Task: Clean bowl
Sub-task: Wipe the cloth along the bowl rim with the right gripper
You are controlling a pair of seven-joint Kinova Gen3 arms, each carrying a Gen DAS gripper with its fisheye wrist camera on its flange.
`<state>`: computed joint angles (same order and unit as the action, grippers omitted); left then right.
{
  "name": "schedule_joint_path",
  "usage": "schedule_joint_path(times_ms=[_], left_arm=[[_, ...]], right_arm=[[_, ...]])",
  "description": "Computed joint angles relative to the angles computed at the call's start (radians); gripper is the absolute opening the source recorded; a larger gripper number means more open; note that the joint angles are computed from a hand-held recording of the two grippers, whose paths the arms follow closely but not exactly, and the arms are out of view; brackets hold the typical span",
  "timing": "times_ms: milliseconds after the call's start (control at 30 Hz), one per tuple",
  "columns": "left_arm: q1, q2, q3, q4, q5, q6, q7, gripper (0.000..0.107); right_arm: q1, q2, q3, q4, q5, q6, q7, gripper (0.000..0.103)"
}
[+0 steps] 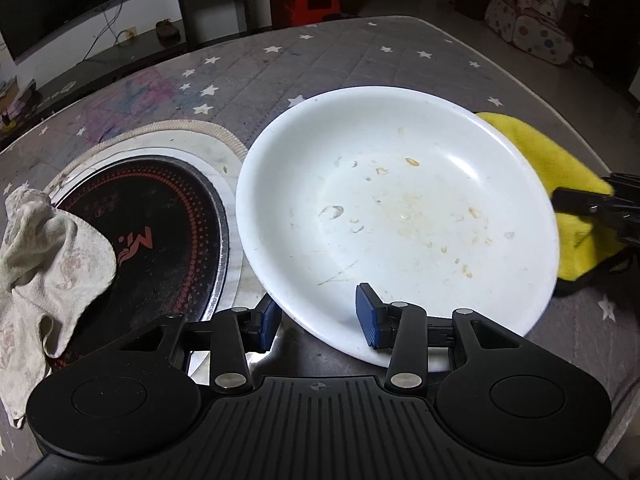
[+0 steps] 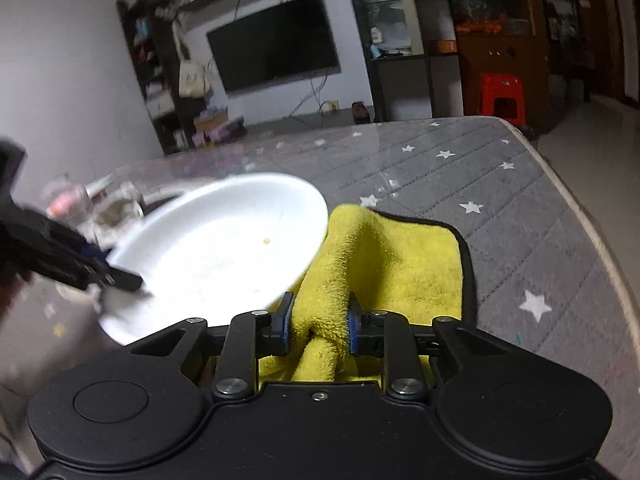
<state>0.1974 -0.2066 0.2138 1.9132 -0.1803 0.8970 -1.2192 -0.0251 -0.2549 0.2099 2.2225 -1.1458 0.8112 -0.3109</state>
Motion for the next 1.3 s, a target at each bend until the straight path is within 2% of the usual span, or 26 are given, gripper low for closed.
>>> schedule_joint_path(times_ms=[67, 167, 233, 333, 633, 833, 1200, 1300], left_arm=[[-0.002, 0.004, 0.016, -0.001, -0.026, 0.001, 0.019, 0.044], [0.002, 0.007, 0.025, -0.002, -0.049, 0.001, 0.033, 0.044], [0.004, 0.007, 0.014, 0.001, -0.042, -0.003, 0.031, 0.044], [0.016, 0.016, 0.081, -0.029, -0.092, 0.039, 0.12, 0.044], [0.084, 0.047, 0.11, -0.075, -0.172, 0.088, 0.207, 0.045], [0.129, 0.074, 0.112, -0.109, -0.208, 0.115, 0.238, 0.046], [0.186, 0.119, 0.091, -0.15, -0.25, 0.131, 0.237, 0.048], [0.217, 0.141, 0.116, -0.188, -0.283, 0.171, 0.279, 0.049]], right_arm=[[0.003, 0.015, 0.029, -0.001, -0.044, 0.045, 0.002, 0.026], [0.019, 0.033, 0.017, -0.003, -0.087, 0.061, 0.006, 0.025], [0.026, 0.035, -0.006, 0.001, -0.111, 0.04, 0.017, 0.025], [0.032, 0.053, -0.025, 0.002, -0.161, 0.026, 0.024, 0.024], [0.022, 0.135, -0.106, -0.042, -0.258, -0.084, 0.044, 0.024], [0.024, 0.21, -0.139, -0.106, -0.266, -0.106, 0.01, 0.024], [0.021, 0.316, -0.207, -0.236, -0.212, -0.134, -0.126, 0.024], [0.02, 0.342, -0.223, -0.271, -0.186, -0.138, -0.169, 0.024]])
